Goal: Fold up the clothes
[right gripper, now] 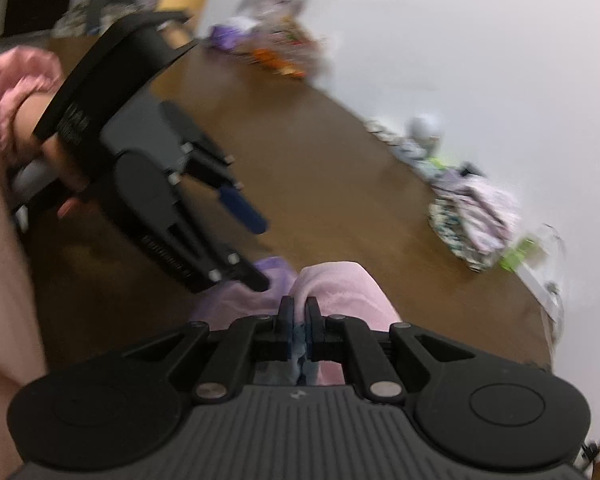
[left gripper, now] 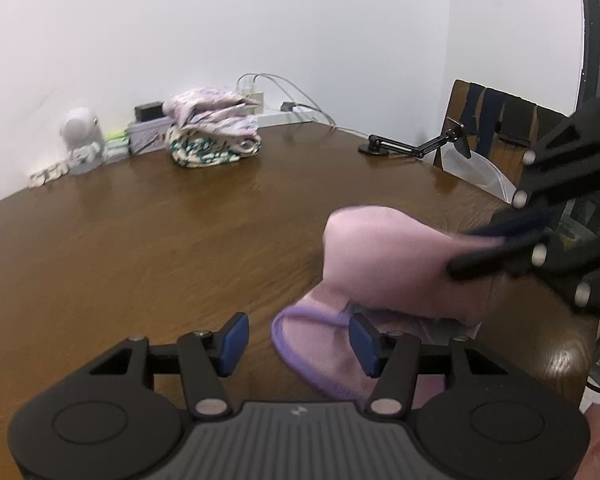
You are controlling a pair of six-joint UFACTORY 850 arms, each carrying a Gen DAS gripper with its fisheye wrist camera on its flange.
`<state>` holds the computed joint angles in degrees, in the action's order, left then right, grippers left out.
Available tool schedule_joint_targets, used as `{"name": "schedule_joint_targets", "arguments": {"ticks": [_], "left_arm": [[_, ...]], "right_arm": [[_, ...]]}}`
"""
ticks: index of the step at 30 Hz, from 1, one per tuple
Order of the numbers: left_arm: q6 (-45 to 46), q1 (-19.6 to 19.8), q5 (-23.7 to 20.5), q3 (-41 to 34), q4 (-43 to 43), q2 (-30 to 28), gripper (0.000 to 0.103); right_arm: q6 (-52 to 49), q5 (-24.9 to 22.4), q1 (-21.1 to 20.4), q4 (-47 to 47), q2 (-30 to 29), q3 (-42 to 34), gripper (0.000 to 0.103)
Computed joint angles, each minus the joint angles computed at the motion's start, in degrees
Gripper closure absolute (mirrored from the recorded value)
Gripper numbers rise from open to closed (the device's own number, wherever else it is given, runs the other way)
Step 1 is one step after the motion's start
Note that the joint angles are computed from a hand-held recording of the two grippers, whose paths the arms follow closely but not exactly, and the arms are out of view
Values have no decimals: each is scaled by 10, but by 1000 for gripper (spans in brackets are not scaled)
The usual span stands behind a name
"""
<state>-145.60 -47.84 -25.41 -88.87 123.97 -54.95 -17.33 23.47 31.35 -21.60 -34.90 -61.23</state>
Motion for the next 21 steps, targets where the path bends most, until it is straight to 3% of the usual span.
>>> {"name": "schedule_joint_targets", "arguments": {"ticks": [5,8,11,14,21], "left_arm": [[-53,1,-24,39,24,22,49],[-86,3,-29,57,45,33,49],[-79,8,-6,49,31,26,50],[-84,14,29,38,42,17,61],[38,4,28,14,-34,4,63]], "right_arm": [[39,-21,19,-35,-20,-8,98],[37,-1,25,-16,-24,-1,98],[40,35,27,12,-18,8,98],[35,64,25,44,-17,8,98],[84,106,20,-2,-22,1,99]]}}
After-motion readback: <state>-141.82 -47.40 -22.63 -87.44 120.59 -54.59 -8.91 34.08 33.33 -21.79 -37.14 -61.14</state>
